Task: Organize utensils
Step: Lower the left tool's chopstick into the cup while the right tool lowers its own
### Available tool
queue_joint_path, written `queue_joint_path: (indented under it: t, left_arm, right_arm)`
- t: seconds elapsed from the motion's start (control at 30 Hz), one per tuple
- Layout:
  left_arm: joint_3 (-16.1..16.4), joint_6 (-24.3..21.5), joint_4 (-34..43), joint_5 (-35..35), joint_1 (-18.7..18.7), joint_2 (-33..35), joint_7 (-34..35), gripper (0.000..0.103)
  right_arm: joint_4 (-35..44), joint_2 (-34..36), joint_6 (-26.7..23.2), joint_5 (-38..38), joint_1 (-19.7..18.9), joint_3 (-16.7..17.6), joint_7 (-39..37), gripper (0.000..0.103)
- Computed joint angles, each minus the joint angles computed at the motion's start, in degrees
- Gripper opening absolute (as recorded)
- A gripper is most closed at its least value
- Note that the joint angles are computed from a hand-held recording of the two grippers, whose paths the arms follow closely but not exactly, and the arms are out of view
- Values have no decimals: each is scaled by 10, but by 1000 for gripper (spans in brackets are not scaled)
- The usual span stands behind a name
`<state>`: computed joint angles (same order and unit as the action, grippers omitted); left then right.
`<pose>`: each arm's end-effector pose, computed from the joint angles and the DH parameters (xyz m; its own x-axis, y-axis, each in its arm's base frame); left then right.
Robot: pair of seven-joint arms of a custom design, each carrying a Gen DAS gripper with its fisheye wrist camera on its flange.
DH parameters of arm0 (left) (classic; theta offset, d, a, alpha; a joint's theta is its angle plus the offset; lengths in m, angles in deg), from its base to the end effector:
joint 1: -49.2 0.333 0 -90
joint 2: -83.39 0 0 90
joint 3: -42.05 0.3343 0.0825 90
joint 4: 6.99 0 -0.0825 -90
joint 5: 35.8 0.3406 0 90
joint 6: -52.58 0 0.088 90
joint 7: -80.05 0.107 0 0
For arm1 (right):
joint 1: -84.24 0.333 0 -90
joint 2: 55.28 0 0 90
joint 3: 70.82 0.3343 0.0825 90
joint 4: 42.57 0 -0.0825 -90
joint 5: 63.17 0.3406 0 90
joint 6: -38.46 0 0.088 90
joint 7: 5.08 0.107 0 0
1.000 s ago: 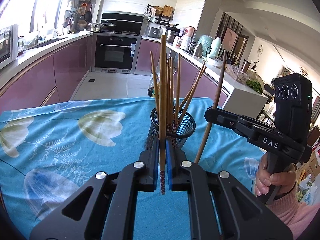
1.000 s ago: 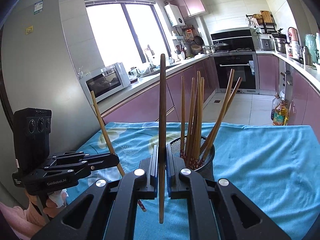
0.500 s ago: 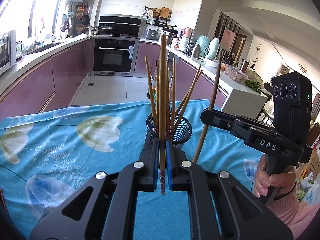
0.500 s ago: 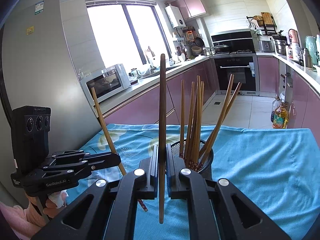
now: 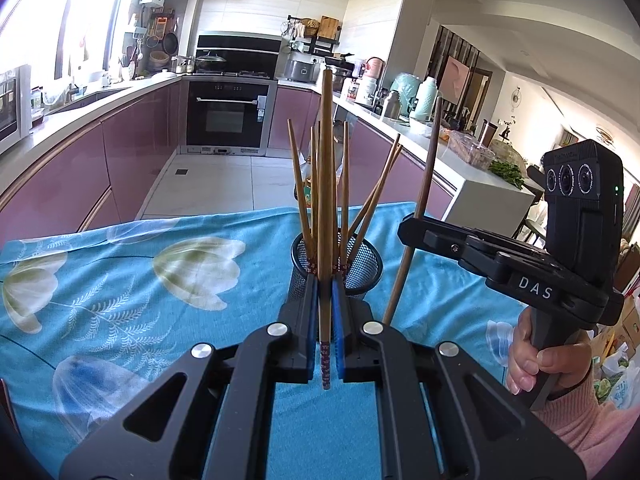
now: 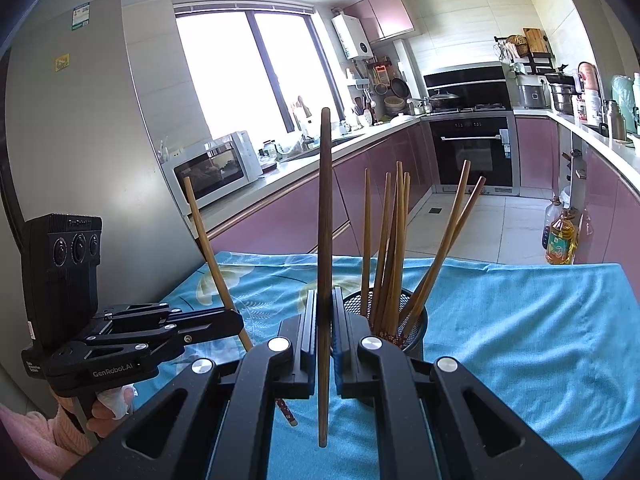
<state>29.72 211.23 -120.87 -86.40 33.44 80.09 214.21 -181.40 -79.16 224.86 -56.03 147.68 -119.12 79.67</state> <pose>0.4943 -0.2297 0.6079 -0.6165 -0.7585 0.2110 -0.5454 0.2181 -0.8093 0.4572 0.0502 0.5795 0.2621 -0.9091 -0.3239 -0.5099 0.1544 -0.8463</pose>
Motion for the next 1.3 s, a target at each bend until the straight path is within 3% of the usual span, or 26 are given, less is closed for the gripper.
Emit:
queue_joint_path:
  t: [1.3]
  left_arm:
    - [1, -1, 34, -34, -1, 0, 32, 7]
  right_arm:
    - [26, 5, 9, -16, 12, -10, 6, 6]
